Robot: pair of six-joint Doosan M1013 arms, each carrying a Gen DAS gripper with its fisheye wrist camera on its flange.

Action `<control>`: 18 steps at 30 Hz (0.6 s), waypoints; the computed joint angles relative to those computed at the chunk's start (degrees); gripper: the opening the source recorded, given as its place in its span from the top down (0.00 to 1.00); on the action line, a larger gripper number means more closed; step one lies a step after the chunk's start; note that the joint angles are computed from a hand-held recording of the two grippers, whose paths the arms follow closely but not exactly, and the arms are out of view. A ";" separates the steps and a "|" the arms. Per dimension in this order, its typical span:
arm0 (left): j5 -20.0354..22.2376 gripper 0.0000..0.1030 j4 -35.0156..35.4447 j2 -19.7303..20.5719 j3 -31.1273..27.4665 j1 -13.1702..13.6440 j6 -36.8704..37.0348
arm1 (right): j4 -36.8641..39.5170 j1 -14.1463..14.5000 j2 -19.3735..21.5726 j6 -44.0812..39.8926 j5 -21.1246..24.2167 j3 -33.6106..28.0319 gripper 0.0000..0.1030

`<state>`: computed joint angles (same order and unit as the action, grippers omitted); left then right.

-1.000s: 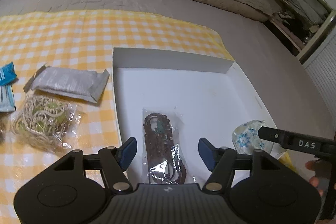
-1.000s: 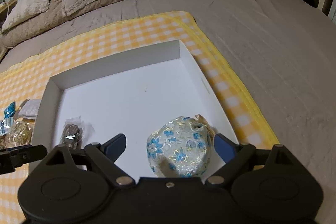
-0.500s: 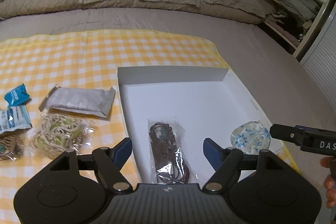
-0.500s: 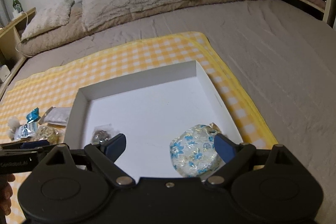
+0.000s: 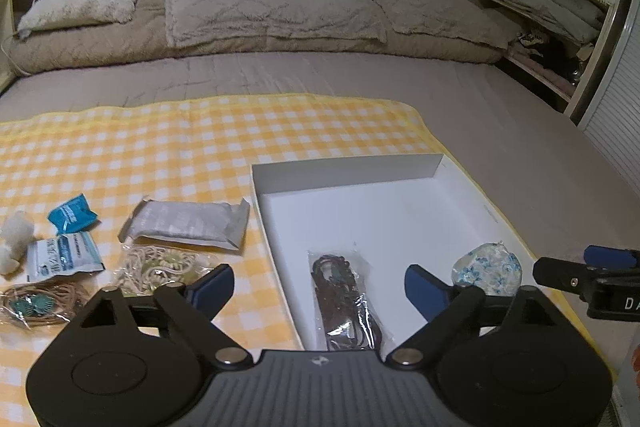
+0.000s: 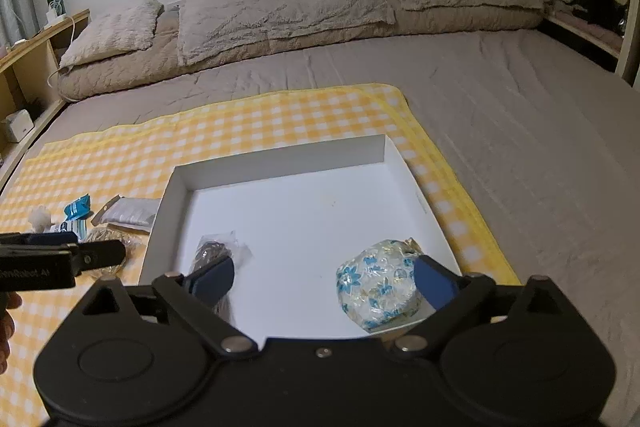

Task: Organize soft objects
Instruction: 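Lift both tools out of the white box back over the cloth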

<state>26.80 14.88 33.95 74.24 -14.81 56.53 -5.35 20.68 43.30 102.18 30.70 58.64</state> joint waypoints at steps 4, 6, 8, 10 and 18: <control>-0.71 0.03 8.00 -0.89 1.59 -0.47 -5.95 | -2.57 0.35 -0.78 2.09 -1.78 1.47 0.00; -0.62 0.01 10.65 -1.24 2.14 -0.54 -7.98 | -3.30 0.49 -0.97 2.53 -2.25 1.83 0.00; -0.74 0.00 12.35 -1.62 2.76 -0.43 -9.50 | -3.69 0.65 -1.06 2.57 -2.41 1.98 0.00; -0.41 0.00 13.63 -1.97 3.21 -0.26 -10.47 | -3.83 0.75 -1.01 2.35 -2.44 1.94 0.00; 0.78 0.00 19.51 -3.11 4.84 0.83 -17.00 | -5.84 1.67 -0.63 3.05 -3.79 1.30 0.00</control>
<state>27.58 34.38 30.83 79.08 -13.97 39.53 -11.20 22.34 42.66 105.23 26.91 59.94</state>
